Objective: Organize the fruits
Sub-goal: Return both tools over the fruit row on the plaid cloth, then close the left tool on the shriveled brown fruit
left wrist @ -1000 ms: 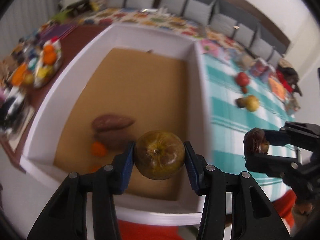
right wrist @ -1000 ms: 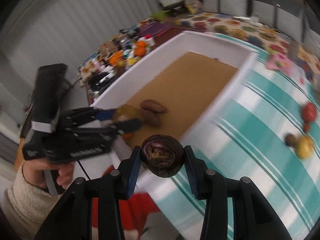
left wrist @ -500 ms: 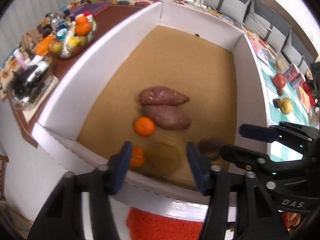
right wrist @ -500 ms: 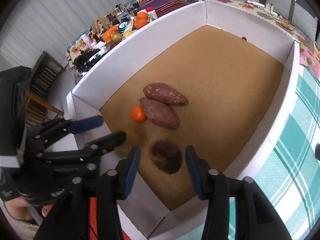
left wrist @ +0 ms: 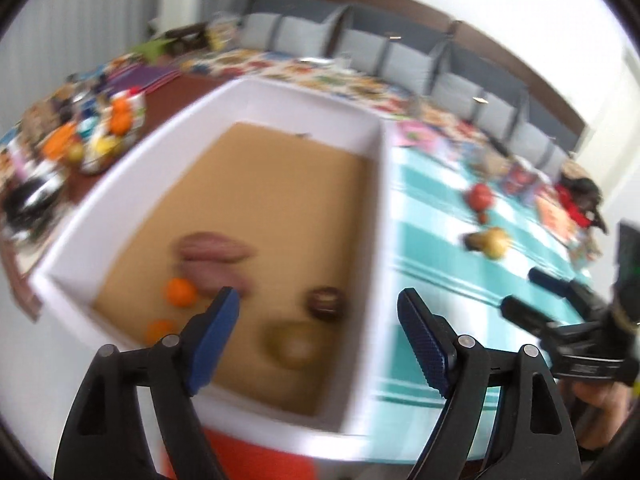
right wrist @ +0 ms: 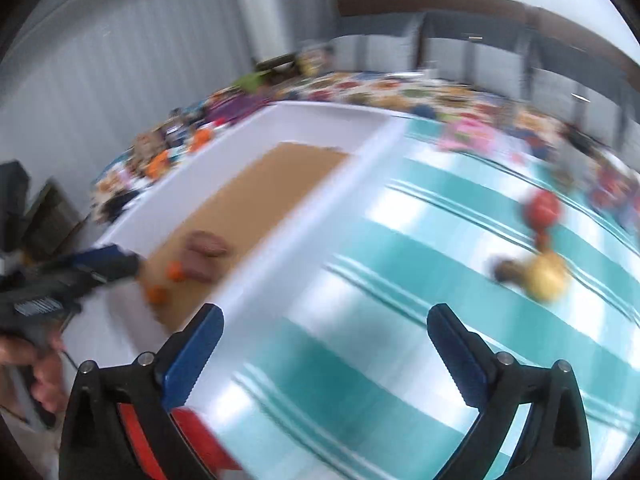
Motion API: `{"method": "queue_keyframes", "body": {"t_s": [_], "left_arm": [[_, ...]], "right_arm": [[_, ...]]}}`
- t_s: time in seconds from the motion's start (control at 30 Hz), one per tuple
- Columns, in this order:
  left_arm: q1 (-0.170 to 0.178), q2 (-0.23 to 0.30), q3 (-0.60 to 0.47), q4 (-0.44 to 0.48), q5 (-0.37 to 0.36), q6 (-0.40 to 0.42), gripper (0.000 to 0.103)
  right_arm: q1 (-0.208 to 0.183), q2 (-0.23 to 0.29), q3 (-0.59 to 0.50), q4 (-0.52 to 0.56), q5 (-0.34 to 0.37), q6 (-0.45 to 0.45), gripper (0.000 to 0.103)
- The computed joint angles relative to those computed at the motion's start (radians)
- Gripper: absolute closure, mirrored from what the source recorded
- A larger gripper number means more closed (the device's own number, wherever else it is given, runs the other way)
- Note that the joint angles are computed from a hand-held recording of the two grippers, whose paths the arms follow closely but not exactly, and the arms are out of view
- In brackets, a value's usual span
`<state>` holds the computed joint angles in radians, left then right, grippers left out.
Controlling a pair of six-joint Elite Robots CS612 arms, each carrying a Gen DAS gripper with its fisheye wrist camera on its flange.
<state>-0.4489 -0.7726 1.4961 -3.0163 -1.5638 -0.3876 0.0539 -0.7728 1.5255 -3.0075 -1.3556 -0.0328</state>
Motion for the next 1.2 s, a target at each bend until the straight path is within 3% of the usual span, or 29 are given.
{"method": "queue_keyframes", "body": {"t_s": [0.1,0.23,0.4,0.6,0.77,1.0,1.2], "left_arm": [[-0.039,0.016,-0.013,-0.030,-0.053,0.026,0.017],[-0.099,0.064,-0.066,0.024,-0.111,0.071,0.017],[-0.163,0.156,-0.158,0.094,-0.133,0.159,0.017],[-0.204,0.228,-0.238,0.106,-0.088,0.169,0.017],[-0.222,0.258,-0.269,0.069,-0.033,0.208,0.017],[-0.238,0.274,-0.287,0.073,0.038,0.278,0.010],[-0.239,0.275,-0.290,0.081,0.040,0.284,0.008]], "right_arm": [[-0.048,-0.020,0.107,-0.092,-0.108,0.017,0.001],[-0.112,-0.028,0.217,-0.146,-0.254,0.040,0.001],[-0.171,-0.019,0.302,-0.233,-0.337,0.102,0.001],[-0.219,-0.011,0.338,-0.285,-0.327,0.165,0.001],[-0.221,-0.010,0.329,-0.316,-0.343,0.154,0.001],[-0.231,-0.001,0.313,-0.287,-0.319,0.172,0.001],[-0.232,0.002,0.304,-0.280,-0.316,0.174,0.001]]}}
